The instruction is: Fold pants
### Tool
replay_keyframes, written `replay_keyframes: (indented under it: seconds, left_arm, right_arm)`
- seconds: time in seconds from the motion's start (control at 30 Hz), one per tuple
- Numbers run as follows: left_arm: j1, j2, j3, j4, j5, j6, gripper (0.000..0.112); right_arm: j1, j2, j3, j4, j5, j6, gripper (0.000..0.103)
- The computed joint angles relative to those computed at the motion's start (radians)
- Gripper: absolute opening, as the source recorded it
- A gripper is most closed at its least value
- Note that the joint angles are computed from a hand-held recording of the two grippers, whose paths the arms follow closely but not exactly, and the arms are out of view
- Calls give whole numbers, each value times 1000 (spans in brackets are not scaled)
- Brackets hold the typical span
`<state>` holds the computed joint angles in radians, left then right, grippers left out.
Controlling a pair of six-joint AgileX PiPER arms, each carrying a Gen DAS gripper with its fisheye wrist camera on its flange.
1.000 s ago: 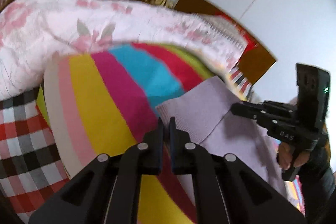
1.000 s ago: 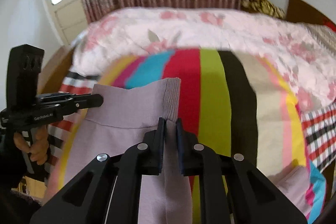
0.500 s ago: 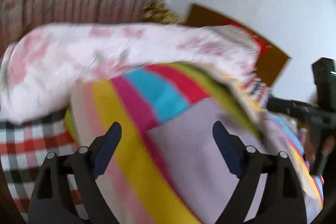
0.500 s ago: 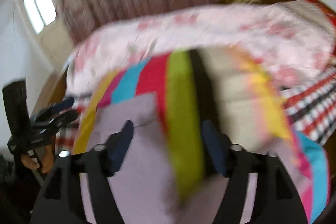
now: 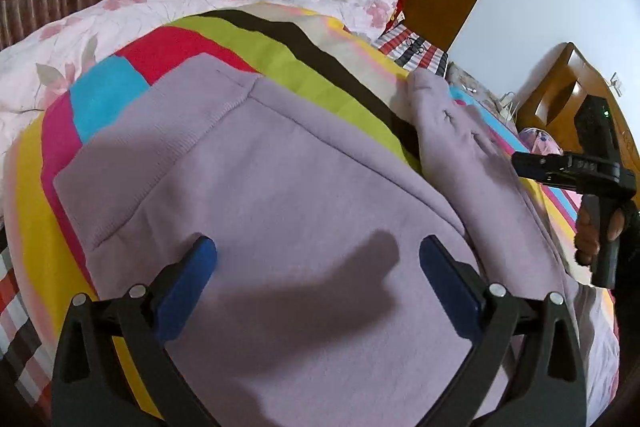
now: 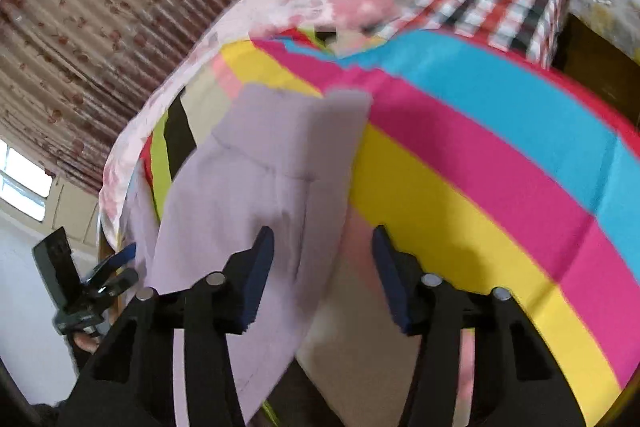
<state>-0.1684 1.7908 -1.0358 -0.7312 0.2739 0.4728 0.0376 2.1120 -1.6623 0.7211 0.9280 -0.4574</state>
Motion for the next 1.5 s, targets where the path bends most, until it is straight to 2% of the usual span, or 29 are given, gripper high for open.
replay_keyframes:
  seconds: [0.03, 0.07, 0.17, 0.3, 0.4, 0.53, 0.63, 0.7, 0.77, 0.8, 0.83, 0.93, 1.0, 1.07, 1.13, 1.2, 1.33, 1.4, 1.5]
  left_arm:
    - [1, -2, 1, 3, 0, 0, 101]
    - [4, -16, 17, -22, -6, 25, 101]
    - [41, -75, 83, -282, -5, 252, 101]
    - [157, -158, 199, -666, 79, 578, 101]
    - [248, -190, 265, -809, 168, 672, 101]
    - [355, -263, 390, -978, 247, 799, 100]
    - [448, -271, 448, -1002, 316, 836, 100]
    - [489, -256, 463, -989, 323, 844, 100]
    - [527, -245, 477, -973, 336, 845, 100]
    - [546, -237, 482, -975, 347, 857, 100]
    - [566, -236, 488, -973, 357, 867, 100]
    - [611, -238, 494, -962, 378, 889, 100]
    - [636, -240, 494, -949, 412, 905, 94]
    - [635, -242, 483, -938, 439, 914, 85]
    - [594, -242, 457, -933, 452, 922, 84]
    - [528, -229, 417, -937, 429, 923, 82]
    - [424, -158, 325, -930, 386, 883, 67]
    - [394, -134, 299, -932, 358, 854, 67]
    - [377, -112, 289, -946, 334, 838, 67]
  right_arm:
    - [5, 9, -12, -3, 13, 11, 11]
    - [22, -3, -1, -31, -10, 21, 9]
    - [62, -79, 44, -31, -54, -11, 8]
    - [162, -166, 8, -19, -63, -14, 7]
    - [308, -186, -87, -116, -59, 52, 6]
    - [507, -109, -280, -256, -13, 161, 6]
    - [613, -1, -433, -344, 66, 222, 8]
    - [653, 128, -582, -337, 179, 228, 14]
    - [671, 225, -682, -335, 246, 228, 44]
    - [662, 232, -672, -300, 244, 208, 64]
    - [649, 215, -626, -264, 214, 186, 66]
    - [594, 136, -505, -206, 116, 137, 64]
    - [549, 83, -442, -211, 44, 97, 58]
    - [516, 68, -427, -252, 9, 91, 54]
    - [487, 101, -478, -302, 24, 125, 51]
    - [462, 157, -544, -327, 50, 150, 47]
    - [444, 300, -740, -327, 145, 179, 41]
    - [444, 364, -843, -299, 197, 173, 41]
    - [452, 397, -897, -262, 223, 137, 40]
